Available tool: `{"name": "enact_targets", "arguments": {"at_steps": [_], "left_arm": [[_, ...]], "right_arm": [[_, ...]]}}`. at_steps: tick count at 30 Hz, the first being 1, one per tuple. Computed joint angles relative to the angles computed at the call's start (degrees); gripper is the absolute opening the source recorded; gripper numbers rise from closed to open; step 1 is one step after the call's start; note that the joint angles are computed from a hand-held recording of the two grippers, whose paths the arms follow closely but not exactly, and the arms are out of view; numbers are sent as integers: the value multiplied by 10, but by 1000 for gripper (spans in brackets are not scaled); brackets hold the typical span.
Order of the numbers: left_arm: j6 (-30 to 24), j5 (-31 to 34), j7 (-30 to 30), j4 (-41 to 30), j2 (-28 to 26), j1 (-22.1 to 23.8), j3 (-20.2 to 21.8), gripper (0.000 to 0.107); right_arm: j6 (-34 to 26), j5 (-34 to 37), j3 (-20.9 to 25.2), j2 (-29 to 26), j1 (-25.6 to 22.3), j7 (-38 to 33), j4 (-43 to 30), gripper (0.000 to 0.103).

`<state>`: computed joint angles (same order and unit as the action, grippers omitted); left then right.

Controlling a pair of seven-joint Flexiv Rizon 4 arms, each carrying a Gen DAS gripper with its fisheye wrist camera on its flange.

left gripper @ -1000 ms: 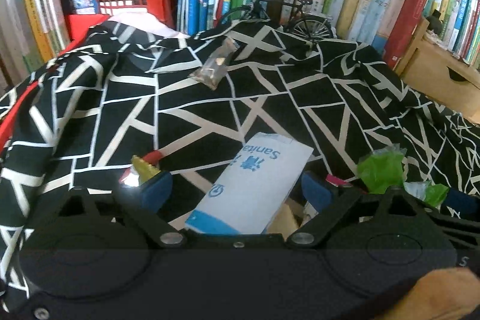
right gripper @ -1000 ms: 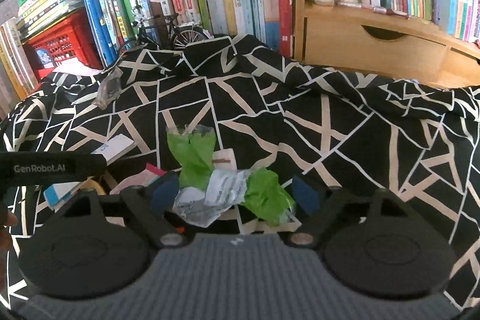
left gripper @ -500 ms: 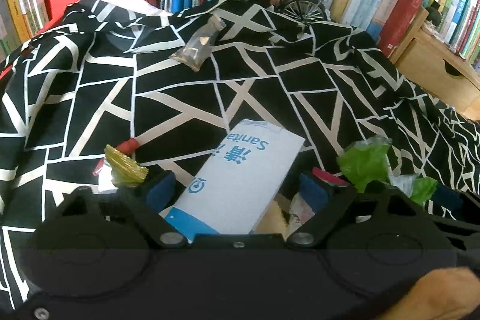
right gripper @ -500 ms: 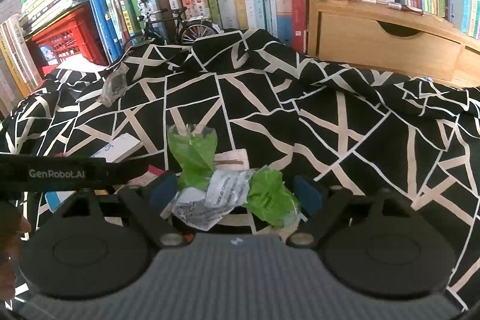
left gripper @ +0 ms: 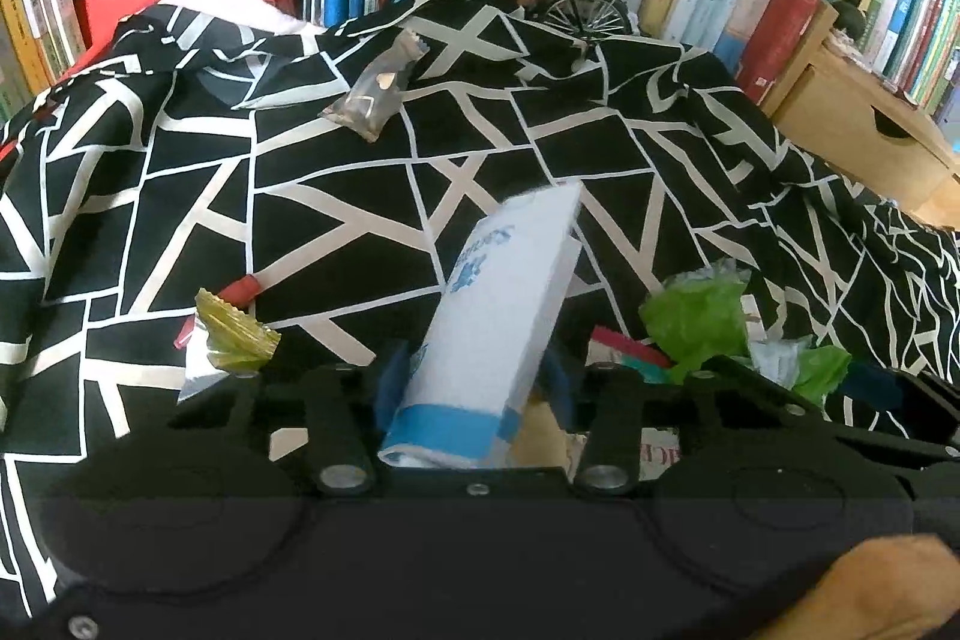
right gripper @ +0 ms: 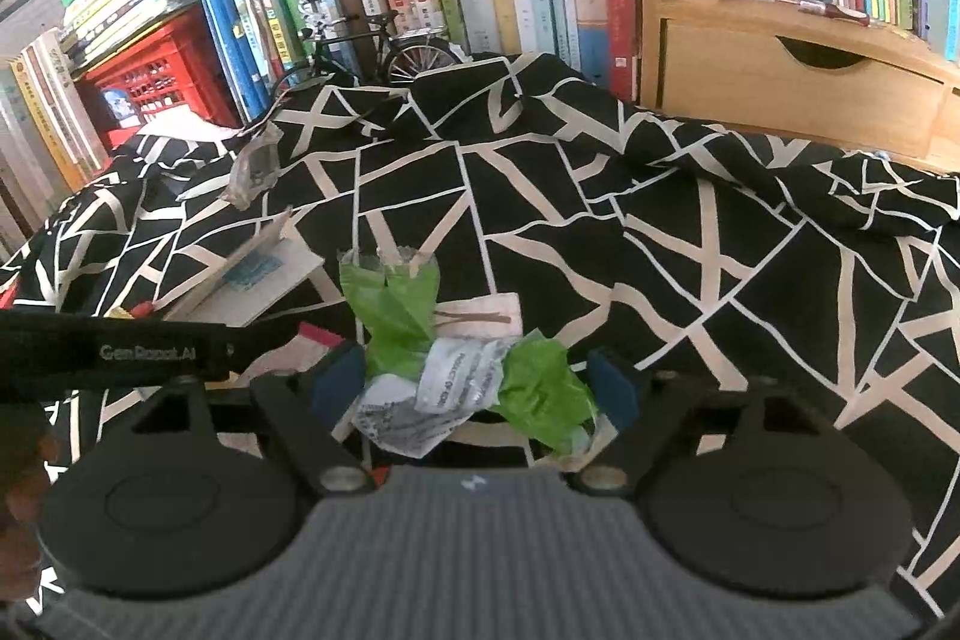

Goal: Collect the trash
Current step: 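Grasp the white-blue Sanita tissue pack with the left tool while the right tool grasps green plastic wrappers, then lift the tissue pack with the left tool while the right tool lifts the green wrappers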

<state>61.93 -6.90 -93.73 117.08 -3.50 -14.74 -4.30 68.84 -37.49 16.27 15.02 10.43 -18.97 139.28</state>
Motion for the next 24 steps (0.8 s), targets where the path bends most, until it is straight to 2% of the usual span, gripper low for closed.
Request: {"name": "enact_targets", "arguments": {"at_steps": [4, 7, 24], "left_arm": [[-2, 13, -8, -2, 3, -2, -1, 27], [2, 24, -21, -2, 5, -3, 0, 25], [20, 40, -49, 8, 36, -5, -2, 24]], "right_arm": [[9, 3, 2, 5, 1, -1, 4, 79], [13, 1, 5, 9, -1, 4, 6, 79], [4, -3, 16, 37, -12, 23, 9, 79]]}}
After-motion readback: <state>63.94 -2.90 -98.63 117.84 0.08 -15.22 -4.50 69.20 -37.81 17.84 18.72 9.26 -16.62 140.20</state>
